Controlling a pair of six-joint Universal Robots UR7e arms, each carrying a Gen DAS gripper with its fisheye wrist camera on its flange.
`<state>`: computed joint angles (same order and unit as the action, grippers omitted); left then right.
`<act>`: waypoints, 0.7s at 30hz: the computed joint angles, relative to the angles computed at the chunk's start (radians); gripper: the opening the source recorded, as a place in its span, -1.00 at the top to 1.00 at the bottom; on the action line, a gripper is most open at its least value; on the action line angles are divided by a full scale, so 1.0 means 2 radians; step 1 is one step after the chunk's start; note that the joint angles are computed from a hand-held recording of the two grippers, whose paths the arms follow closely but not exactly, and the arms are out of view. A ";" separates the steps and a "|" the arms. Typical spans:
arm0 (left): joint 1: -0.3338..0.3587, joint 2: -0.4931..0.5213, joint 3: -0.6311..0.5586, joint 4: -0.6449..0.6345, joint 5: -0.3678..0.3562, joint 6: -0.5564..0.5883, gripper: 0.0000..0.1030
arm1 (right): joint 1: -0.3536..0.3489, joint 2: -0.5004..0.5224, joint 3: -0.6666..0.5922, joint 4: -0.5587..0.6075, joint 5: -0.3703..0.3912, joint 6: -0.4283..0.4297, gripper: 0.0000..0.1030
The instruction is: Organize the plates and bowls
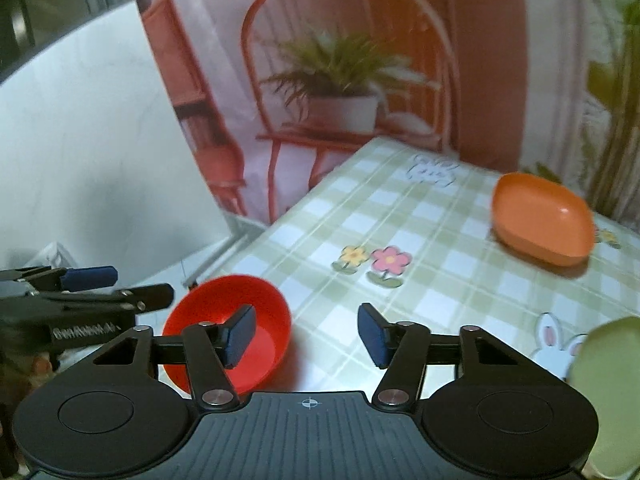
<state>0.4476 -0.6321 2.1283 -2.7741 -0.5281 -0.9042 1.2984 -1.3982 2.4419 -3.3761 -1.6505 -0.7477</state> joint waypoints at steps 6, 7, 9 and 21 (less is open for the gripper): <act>0.022 0.022 0.008 -0.064 -0.029 0.016 -0.38 | -0.001 0.049 -0.010 -0.018 -0.029 -0.013 0.31; 0.025 0.025 0.009 -0.072 -0.035 0.017 -0.25 | -0.003 0.052 -0.011 -0.017 -0.030 -0.012 0.40; 0.030 0.031 0.010 -0.085 -0.042 0.019 0.03 | -0.010 0.056 -0.011 -0.017 -0.024 -0.013 0.47; 0.019 0.036 0.007 -0.076 -0.052 0.004 0.76 | -0.024 0.028 0.003 0.010 0.007 -0.010 0.82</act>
